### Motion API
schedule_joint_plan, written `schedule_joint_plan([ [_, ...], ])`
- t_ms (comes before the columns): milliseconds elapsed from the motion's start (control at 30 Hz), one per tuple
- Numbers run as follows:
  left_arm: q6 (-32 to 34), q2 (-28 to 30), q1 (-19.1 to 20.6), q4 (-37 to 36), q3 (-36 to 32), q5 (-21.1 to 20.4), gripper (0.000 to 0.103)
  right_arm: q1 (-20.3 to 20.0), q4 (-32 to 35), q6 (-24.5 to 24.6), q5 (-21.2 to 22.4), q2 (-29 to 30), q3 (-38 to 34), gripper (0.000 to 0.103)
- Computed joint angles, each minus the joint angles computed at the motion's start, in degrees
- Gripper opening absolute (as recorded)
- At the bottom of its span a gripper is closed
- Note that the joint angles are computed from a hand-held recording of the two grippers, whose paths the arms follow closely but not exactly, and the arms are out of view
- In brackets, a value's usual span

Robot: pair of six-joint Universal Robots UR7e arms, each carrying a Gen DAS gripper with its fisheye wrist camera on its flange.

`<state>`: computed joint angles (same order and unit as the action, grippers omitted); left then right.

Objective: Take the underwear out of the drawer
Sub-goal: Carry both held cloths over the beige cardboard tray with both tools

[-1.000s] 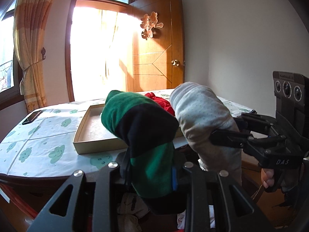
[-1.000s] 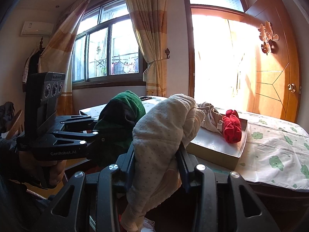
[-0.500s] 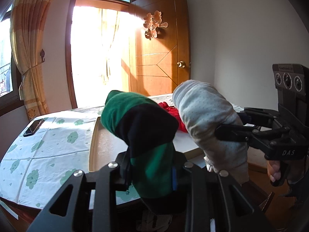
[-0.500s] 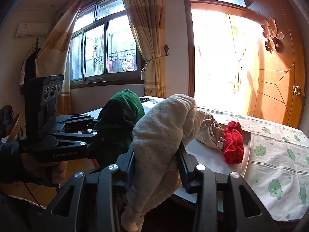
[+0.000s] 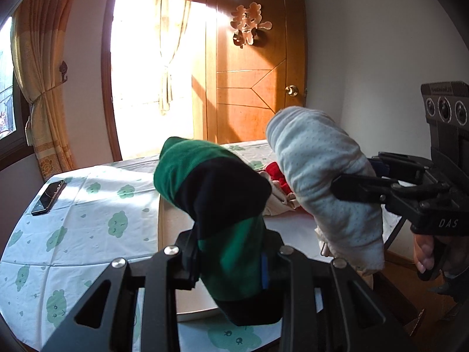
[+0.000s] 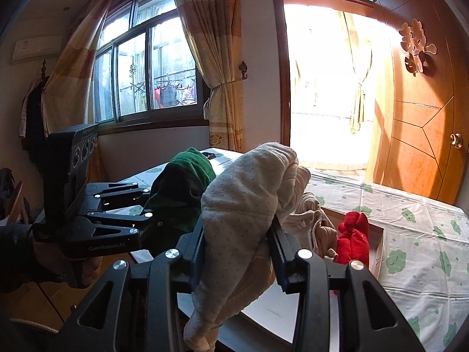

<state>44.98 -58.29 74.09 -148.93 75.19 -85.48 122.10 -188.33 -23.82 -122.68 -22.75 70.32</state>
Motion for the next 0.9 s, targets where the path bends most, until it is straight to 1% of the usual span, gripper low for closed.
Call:
schedule_joint_plan([
  [133,0.69,2.49,-0.26,1.37,-3.57,1.30,0.028,-0.73,3.50,0.63,-0.06,1.68,-4.49,0.042],
  [267,0.72,5.57,-0.64,4.95,-8.50,3.31,0.028,-1.31,7.20,1.22,-0.82,3.41,-9.01,0.042],
  [367,0.88,8.36,-0.78,7.58,-12.93,4.70,0.028,-1.55,11.28,1.27,-2.31,5.15,-13.50,0.042],
  [433,1.06,10.35,-0.90,9.53,-16.13,5.98,0.028,-1.90,14.13,2.32,-2.80,6.06,-16.20,0.042],
  [500,0.50,12.54,-0.92,13.13,-20.22,6.71,0.028,-2.25,16.76,3.19,-3.26,7.03,-18.97,0.042],
  [633,-0.10,16.11,-0.95,17.63,-26.54,8.03,0.028,-3.04,22.43,4.65,-4.15,9.47,-25.61,0.042],
  [900,-0.25,21.26,-1.08,23.97,-34.86,10.94,0.028,-4.59,32.76,6.96,-4.84,15.20,-38.40,0.042],
])
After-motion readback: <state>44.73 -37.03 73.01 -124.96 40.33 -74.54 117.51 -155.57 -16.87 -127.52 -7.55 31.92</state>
